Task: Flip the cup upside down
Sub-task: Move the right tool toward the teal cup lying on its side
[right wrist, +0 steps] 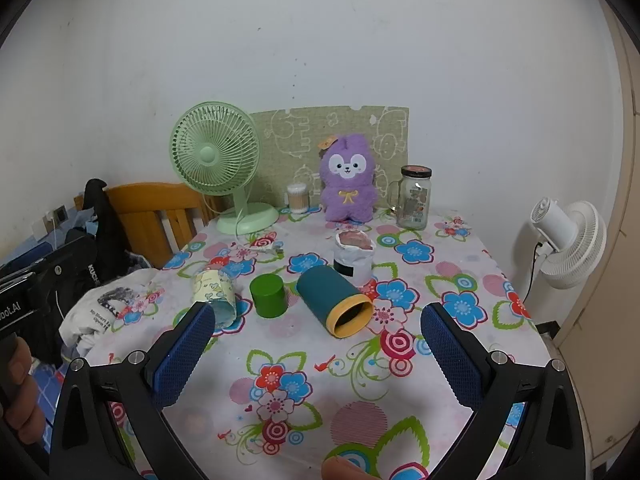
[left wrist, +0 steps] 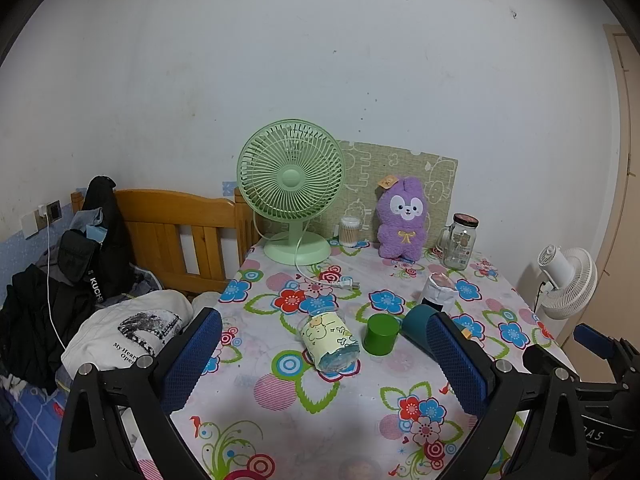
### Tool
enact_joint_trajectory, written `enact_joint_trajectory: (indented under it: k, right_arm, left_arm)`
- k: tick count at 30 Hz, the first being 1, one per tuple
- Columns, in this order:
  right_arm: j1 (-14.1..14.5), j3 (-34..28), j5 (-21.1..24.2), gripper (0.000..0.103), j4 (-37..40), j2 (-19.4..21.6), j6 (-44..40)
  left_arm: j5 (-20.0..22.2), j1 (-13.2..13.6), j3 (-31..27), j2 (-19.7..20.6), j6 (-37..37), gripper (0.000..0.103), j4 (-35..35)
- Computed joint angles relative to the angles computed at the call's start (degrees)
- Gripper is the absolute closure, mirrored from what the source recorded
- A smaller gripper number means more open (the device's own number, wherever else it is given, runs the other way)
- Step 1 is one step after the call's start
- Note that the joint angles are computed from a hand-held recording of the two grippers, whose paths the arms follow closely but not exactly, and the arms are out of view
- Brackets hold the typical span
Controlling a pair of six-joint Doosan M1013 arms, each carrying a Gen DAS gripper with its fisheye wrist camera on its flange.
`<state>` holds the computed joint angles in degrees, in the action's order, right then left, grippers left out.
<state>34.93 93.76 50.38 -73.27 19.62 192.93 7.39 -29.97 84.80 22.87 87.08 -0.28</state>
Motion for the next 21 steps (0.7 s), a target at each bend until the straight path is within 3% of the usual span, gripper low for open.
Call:
enact_joint_trajectory:
  k: [12, 17, 21]
  right_arm:
    - [-1.1, -0.3, -1.5, 0.000, 3.5, -0.1, -4.5]
    - [-3.0, -0.8, -5.4, 0.000, 8.6, -0.2, -12.2]
    - [-4.9, -2.9, -6.2, 0.000, 15.5, 0.8, -23.2]
  left_arm:
    - [3.2, 0.1, -1.3, 1.0, 4.9, 0.000, -4.2]
    - [6.4, 0.6, -2.8, 2.1, 15.2, 0.000, -14.1]
    - [8.9, 0.2, -5.2, 3.8, 15.2, 0.000, -10.4]
